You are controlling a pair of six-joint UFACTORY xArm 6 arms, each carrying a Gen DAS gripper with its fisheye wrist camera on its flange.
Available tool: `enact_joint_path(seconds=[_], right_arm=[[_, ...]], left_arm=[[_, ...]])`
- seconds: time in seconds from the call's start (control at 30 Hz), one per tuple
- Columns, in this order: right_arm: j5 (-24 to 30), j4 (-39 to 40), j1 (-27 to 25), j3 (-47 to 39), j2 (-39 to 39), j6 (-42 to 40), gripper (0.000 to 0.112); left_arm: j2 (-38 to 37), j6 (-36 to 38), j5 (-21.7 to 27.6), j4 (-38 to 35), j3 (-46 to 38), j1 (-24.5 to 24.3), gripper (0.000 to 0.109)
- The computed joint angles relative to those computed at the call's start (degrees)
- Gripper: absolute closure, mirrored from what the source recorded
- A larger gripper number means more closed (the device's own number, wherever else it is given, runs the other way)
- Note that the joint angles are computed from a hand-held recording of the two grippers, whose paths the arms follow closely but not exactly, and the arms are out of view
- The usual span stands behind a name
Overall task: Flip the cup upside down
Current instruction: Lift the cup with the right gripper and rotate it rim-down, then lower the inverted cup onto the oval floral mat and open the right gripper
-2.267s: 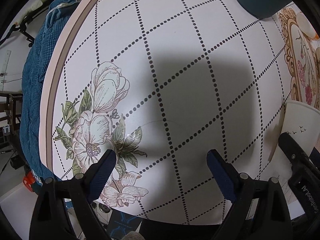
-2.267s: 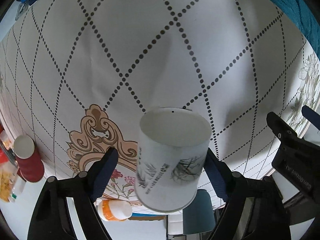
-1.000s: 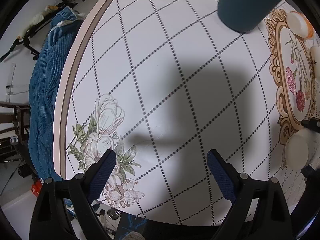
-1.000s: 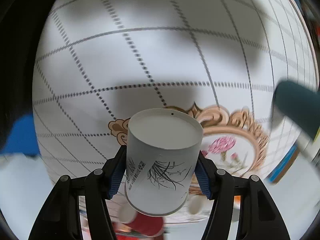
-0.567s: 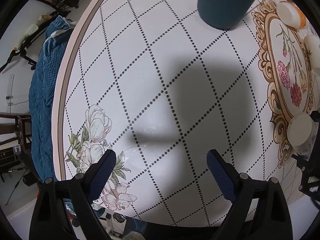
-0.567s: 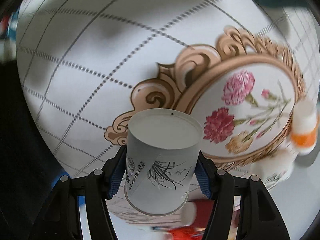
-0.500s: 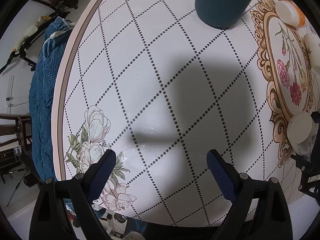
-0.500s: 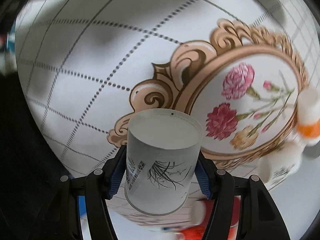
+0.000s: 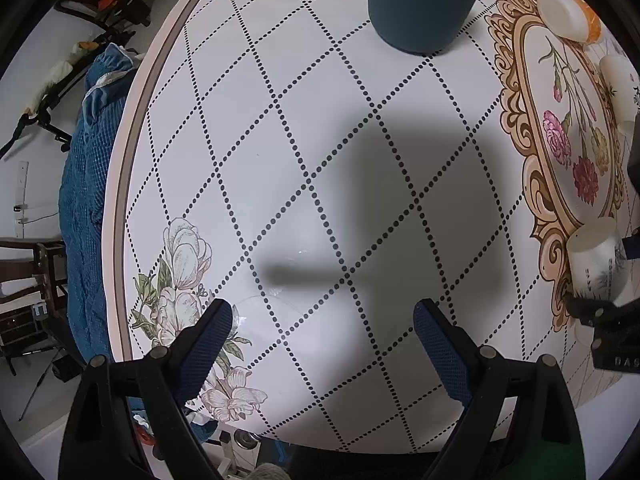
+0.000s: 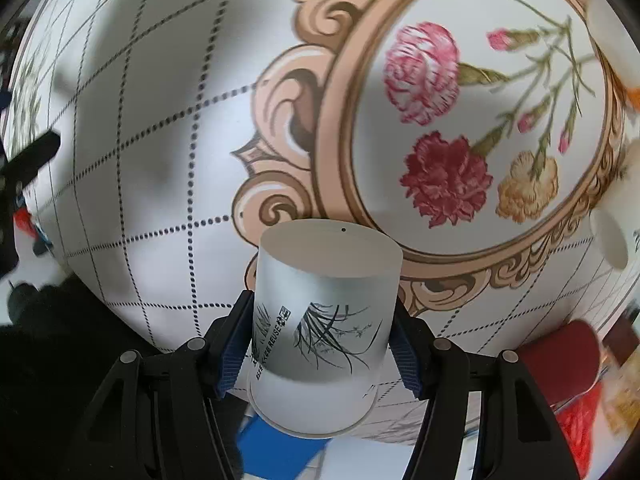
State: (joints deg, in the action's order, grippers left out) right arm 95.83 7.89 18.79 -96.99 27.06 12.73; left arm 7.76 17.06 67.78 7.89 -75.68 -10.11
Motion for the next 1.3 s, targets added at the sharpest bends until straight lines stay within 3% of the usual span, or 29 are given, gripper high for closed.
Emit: enact_joint_path(seconds=[0.27, 0.37, 0.6, 0.73, 0.87, 1.13, 1.3], right_arm=[[0.4, 0.9, -5.2, 0.6, -0.9, 2.5, 0.046], [0.5, 0.0, -6.7, 0.0, -0.7, 2.9, 0.038], [-0.2, -1.5, -9.5, -4.3, 1.1, 2.3, 0.038], [-1.1, -2.8, -9.7, -5.5, 1.3, 1.9, 0.051], [-3.4, -3.4, -9.9, -3.1, -1.0, 2.0, 0.052], [-17.1, -5.9, -13.4, 10.9, -13.9, 5.7, 0.052], [-32.7, -11.7, -15.2, 22.3, -23.2, 13.0, 0.052]], left_arm=[[-0.9, 0.4, -0.4, 0.1, 0.9, -0.1, 0.016], [-1.3, 0.4, -0.4, 0.1, 1.3, -0.2, 0.016], [-2.3, 0.2, -0.2, 0.2, 2.2, -1.1, 0.016], [-2.4, 0.0, 0.0, 0.1, 2.1, -1.5, 0.016], [-1.9, -0.6, 0.6, -0.2, 1.0, -2.1, 0.016], [0.2, -1.4, 1.6, -0.8, -2.7, -2.5, 0.016], [1.2, -2.1, 1.9, -1.2, -4.5, -3.3, 0.016]])
